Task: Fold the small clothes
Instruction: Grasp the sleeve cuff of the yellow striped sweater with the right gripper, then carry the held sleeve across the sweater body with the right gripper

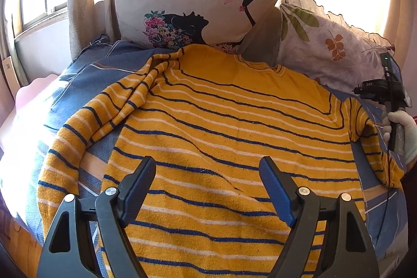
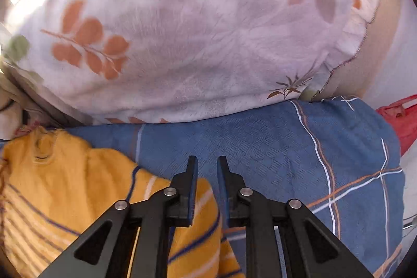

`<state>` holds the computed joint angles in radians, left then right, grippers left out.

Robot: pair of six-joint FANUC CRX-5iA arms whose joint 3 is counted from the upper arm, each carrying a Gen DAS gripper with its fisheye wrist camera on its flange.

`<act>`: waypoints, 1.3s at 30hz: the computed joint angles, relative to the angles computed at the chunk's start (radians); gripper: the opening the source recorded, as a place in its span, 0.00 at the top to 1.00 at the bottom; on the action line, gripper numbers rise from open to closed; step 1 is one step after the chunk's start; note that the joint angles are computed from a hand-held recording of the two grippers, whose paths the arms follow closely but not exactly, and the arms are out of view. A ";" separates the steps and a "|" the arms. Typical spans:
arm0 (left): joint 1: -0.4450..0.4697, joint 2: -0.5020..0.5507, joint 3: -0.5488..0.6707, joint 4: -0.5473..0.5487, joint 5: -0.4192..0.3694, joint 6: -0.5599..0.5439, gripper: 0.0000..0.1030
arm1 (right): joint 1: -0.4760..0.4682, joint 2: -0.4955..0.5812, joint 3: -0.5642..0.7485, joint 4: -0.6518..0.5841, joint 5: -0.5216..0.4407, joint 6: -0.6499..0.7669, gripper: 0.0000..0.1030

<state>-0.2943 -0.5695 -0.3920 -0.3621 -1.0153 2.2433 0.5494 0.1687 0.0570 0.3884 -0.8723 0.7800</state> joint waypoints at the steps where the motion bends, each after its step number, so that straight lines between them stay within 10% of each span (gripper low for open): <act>1: 0.005 -0.009 -0.005 0.000 0.004 -0.001 0.22 | -0.018 -0.054 -0.029 -0.066 0.032 0.028 0.54; 6: 0.078 -0.031 -0.046 0.093 0.049 -0.070 0.22 | -0.071 -0.337 -0.213 -0.342 0.062 0.104 0.45; 13: 0.042 -0.022 -0.058 0.133 0.077 -0.103 0.21 | 0.104 -0.613 -0.559 0.145 -0.139 -0.403 0.37; 22: -0.030 -0.034 -0.025 0.053 0.031 -0.013 0.21 | 0.000 -0.613 -0.629 0.023 -0.034 -0.348 0.32; 24: -0.032 -0.037 -0.019 0.040 0.019 -0.002 0.21 | -0.020 -0.589 -0.596 -0.055 -0.004 -0.268 0.79; 26: -0.029 -0.043 -0.013 0.025 0.007 0.010 0.21 | -0.063 -0.619 -0.589 -0.136 0.029 -0.199 0.82; 39: 0.206 -0.170 -0.076 0.086 0.008 -0.055 0.21 | -0.147 -0.431 -0.348 0.396 -0.190 -0.381 0.86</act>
